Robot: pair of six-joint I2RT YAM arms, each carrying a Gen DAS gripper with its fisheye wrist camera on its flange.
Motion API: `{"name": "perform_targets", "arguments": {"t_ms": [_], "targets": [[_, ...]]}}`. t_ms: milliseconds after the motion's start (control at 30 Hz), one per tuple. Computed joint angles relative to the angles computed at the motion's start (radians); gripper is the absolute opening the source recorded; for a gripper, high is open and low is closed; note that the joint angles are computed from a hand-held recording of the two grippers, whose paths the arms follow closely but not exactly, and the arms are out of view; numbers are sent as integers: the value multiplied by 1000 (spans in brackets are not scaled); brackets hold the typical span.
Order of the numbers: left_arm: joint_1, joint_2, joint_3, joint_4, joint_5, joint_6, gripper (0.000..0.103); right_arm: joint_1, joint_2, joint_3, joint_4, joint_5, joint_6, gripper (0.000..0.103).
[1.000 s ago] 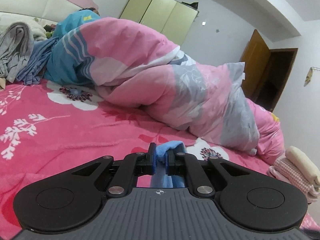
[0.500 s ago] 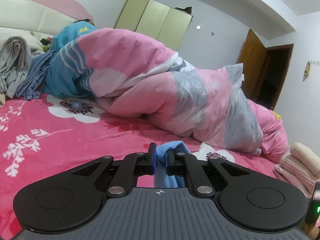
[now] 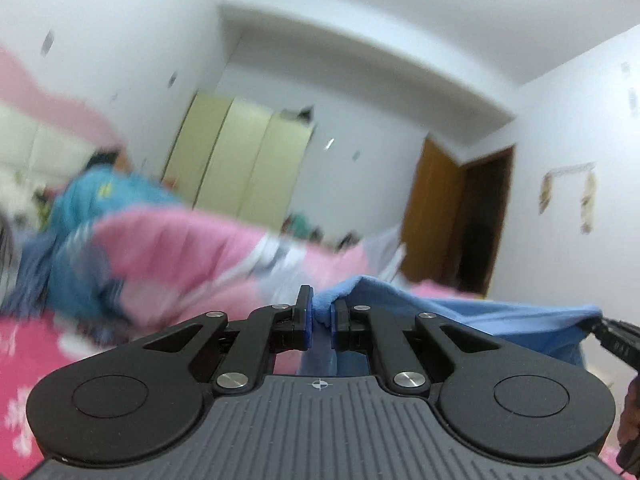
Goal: Fold clothes
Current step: 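Lift the blue T-shirt with both grippers and shake it open in the air, then lay the T-shirt flat on the bed and open both grippers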
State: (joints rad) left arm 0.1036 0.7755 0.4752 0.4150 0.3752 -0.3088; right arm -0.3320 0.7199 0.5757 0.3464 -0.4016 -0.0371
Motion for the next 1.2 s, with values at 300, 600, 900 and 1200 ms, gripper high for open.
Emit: {"name": "perform_targets", "arguments": {"t_ms": [300, 600, 900, 1200], "targets": [[-39, -110, 111, -17, -6, 23, 6, -83, -43, 122, 39, -26, 73, 5], [-130, 434, 219, 54, -95, 102, 6, 54, 384, 156, 86, 111, -54, 5], [-196, 1291, 913, -151, -230, 184, 6, 168, 1233, 751, -38, 292, -84, 5], [-222, 1827, 1705, -610, -289, 194, 6, 193, 1710, 1327, -303, 362, -103, 5]]}}
